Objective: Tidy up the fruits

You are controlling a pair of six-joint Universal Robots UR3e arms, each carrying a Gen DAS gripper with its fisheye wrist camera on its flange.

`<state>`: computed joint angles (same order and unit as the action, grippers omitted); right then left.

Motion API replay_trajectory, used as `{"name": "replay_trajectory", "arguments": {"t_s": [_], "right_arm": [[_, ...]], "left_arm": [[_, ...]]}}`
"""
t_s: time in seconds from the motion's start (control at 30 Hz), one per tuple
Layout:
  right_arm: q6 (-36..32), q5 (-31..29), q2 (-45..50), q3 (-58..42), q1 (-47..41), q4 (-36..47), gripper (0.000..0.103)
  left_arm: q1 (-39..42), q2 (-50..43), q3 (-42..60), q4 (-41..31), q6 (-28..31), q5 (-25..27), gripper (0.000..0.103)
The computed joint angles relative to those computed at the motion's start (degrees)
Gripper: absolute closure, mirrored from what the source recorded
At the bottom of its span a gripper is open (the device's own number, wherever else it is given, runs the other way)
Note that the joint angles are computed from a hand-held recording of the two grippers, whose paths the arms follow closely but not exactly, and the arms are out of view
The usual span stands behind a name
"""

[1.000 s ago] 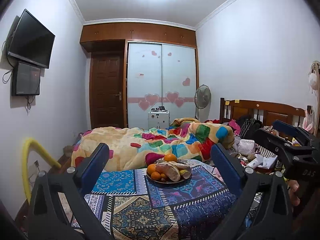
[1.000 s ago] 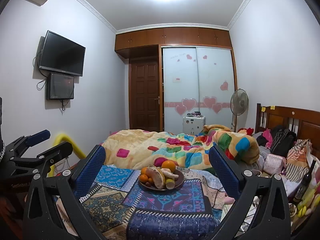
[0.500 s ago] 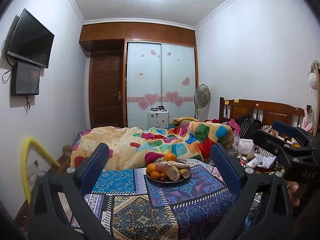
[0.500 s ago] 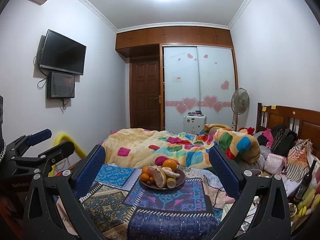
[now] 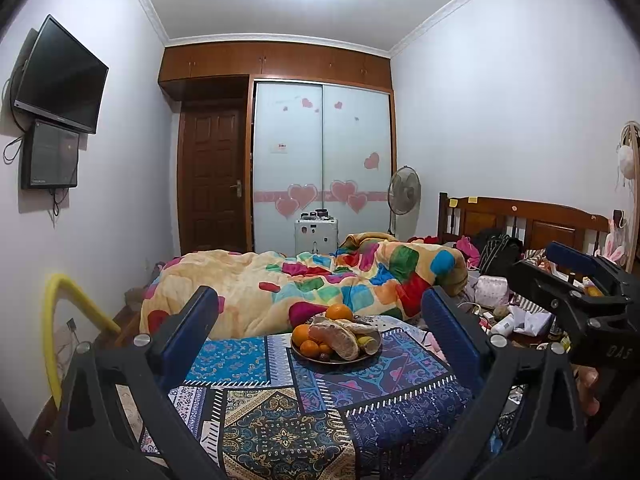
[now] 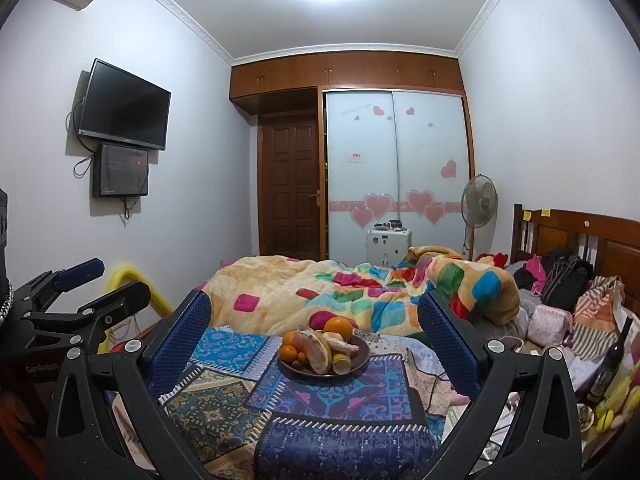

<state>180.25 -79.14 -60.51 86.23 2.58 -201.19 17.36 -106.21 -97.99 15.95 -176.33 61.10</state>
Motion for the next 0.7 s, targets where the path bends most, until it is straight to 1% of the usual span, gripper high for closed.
{"name": "replay_trajectory", "arguments": {"t_s": [0.47,0.6,0.7], "right_arm": [[0.1,-0.1,0.1,0.0,0.1,-0.1,0.000],[0.1,0.1,0.0,0.1,0.0,-0.1,0.000],[-0.1,-0.1,-0.1,0.1,0.3,-0.2,0.000]], "left_arm": [[0.1,-0.8,0.2,0.6,0.1,-0.5,0.000],[0.4,-0.5,0.0,0.2,0.2,-1.5,0.000],[0.4,-0.4,-0.3,0.5,0.4,-1.1,0.000]]}}
